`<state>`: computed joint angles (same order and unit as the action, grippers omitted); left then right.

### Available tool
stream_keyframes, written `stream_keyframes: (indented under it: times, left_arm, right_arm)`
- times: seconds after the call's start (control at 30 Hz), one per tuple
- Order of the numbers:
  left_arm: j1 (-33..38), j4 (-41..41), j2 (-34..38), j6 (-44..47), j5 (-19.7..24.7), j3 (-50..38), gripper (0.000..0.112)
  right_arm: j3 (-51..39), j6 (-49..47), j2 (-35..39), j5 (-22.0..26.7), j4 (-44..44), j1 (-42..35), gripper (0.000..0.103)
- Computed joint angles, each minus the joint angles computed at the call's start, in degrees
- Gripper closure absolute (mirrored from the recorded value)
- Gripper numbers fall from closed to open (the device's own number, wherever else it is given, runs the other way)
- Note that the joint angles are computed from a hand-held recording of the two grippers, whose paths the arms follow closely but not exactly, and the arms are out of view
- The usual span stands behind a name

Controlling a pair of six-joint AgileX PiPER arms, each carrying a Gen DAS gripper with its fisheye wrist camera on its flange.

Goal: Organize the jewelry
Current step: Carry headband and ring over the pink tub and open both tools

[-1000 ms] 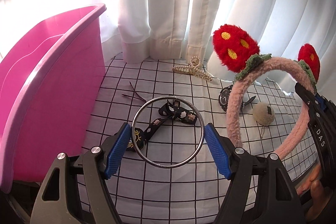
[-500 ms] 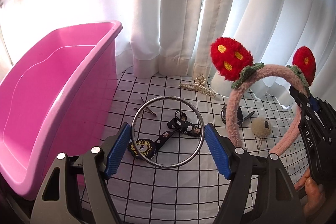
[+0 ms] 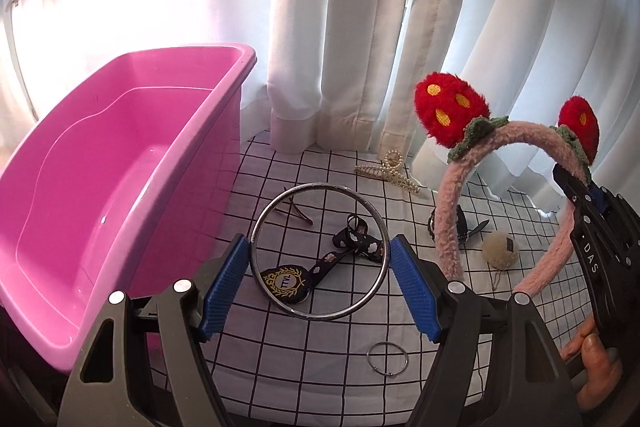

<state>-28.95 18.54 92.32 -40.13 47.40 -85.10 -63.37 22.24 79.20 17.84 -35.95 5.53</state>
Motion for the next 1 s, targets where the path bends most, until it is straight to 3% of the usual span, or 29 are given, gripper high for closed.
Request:
stream_keyframes:
  times: [0.37,0.67,0.9,1.0]
  left_arm:
    - [3.2,5.0,-7.3,-2.0,4.2,-3.5,0.042]
    - [14.1,10.2,-10.4,-3.2,5.9,-3.2,0.042]
    - [26.0,5.1,-9.7,-0.1,4.3,0.7,0.042]
    - [29.6,3.8,-7.3,1.3,3.6,0.8,0.042]
  right_arm:
    - [-9.8,-9.2,-0.1,2.6,10.5,6.7,0.090]
    - [-24.5,-13.4,9.9,5.0,15.5,17.1,0.090]
    - [-42.9,-22.4,23.5,14.5,24.6,23.3,0.090]
    - [-56.1,-25.4,31.4,23.2,29.0,24.8,0.090]
